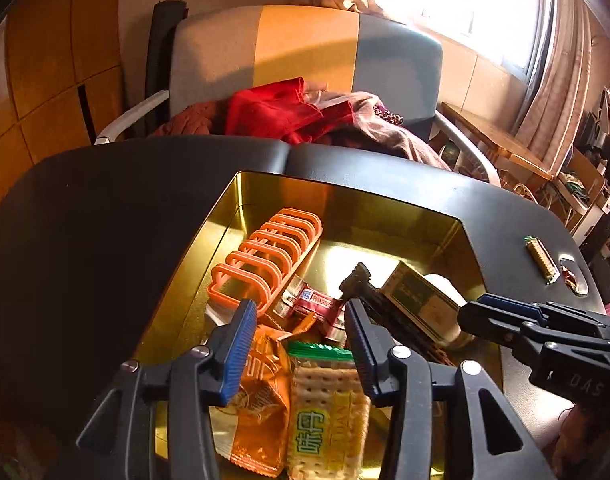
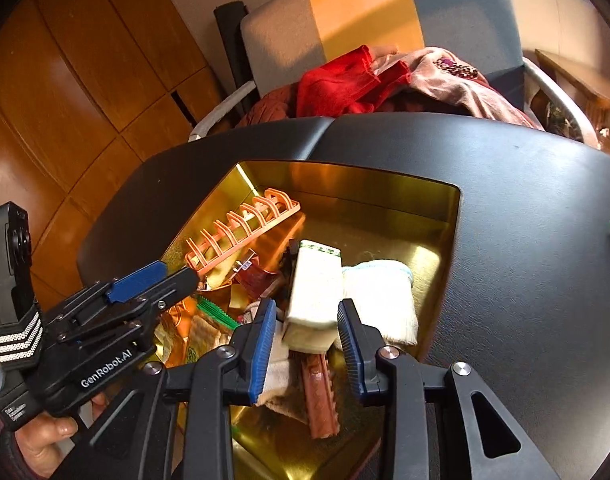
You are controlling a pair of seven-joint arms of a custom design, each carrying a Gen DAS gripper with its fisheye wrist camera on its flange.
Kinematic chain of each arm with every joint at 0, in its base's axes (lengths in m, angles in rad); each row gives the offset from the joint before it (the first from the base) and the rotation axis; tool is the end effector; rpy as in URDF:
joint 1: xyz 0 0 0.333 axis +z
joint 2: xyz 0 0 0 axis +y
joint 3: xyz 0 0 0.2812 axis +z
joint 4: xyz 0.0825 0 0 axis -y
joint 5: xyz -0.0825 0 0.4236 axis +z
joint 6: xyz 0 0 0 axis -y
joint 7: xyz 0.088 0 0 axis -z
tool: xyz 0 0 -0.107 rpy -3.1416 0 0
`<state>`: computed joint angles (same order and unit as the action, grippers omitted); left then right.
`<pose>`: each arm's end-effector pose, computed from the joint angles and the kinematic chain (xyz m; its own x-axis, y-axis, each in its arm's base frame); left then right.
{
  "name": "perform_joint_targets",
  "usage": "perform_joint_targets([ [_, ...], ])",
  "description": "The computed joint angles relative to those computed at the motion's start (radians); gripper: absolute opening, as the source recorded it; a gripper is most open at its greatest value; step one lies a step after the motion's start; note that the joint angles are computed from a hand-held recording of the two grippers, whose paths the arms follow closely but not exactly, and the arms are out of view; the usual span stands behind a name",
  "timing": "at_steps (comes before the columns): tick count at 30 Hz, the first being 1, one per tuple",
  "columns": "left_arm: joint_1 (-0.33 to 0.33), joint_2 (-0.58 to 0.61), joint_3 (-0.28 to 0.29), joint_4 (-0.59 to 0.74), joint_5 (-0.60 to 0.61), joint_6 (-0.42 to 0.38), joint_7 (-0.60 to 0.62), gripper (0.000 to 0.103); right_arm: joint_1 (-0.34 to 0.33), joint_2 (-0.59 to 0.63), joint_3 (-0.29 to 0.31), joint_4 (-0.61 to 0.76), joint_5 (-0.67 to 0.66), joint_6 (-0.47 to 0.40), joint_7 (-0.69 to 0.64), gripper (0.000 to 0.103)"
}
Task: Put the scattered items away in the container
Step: 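Carry the red chocolate and green-white box into the gold tray and release both, then move both grippers back over the table toward the green-wrapped cracker bar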
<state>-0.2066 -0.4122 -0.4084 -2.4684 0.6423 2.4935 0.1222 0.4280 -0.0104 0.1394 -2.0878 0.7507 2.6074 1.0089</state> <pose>0.4104 -0.2924 0.4214 0.3375 -0.9362 0.0986 -0.6830 -0.3156 -0.6587 0.5283 0.3196 0.4288 0.6019 -0.7217 -0.3419 -0.7416 -0.3464 -0.5745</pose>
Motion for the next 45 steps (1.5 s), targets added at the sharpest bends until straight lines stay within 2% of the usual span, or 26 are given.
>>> perform_joint_targets([
  [4,-0.015,-0.014,-0.016,0.008,-0.005,-0.026,-0.012,0.052,0.0,-0.054,-0.01,-0.062,0.033,0.022,-0.022,0.035],
  [8,-0.034,-0.005,-0.038,0.04,0.002,-0.072,-0.013,0.054,0.01,-0.123,-0.026,-0.141,0.032,0.066,-0.028,0.04],
  [13,-0.064,0.04,-0.06,0.105,0.035,-0.148,-0.014,0.058,0.025,-0.205,-0.054,-0.234,-0.003,0.126,-0.001,0.043],
  [18,-0.106,0.105,-0.058,0.17,0.053,-0.184,-0.016,0.059,0.035,-0.286,-0.093,-0.326,-0.045,0.183,0.031,0.049],
  [25,-0.168,0.214,-0.04,0.264,0.082,-0.206,0.004,0.059,0.014,-0.35,-0.144,-0.422,-0.139,0.222,0.115,0.05],
  [31,-0.232,0.328,-0.019,0.378,0.115,-0.277,0.051,0.059,-0.013,-0.357,-0.188,-0.46,-0.168,0.227,0.168,0.051],
  [38,-0.292,0.423,0.017,0.479,0.139,-0.296,0.098,0.059,-0.053,-0.362,-0.213,-0.494,-0.194,0.241,0.212,0.052],
  [45,-0.338,0.536,0.056,0.601,0.139,-0.28,0.181,0.059,-0.099,-0.357,-0.228,-0.506,-0.232,0.258,0.262,0.055],
])
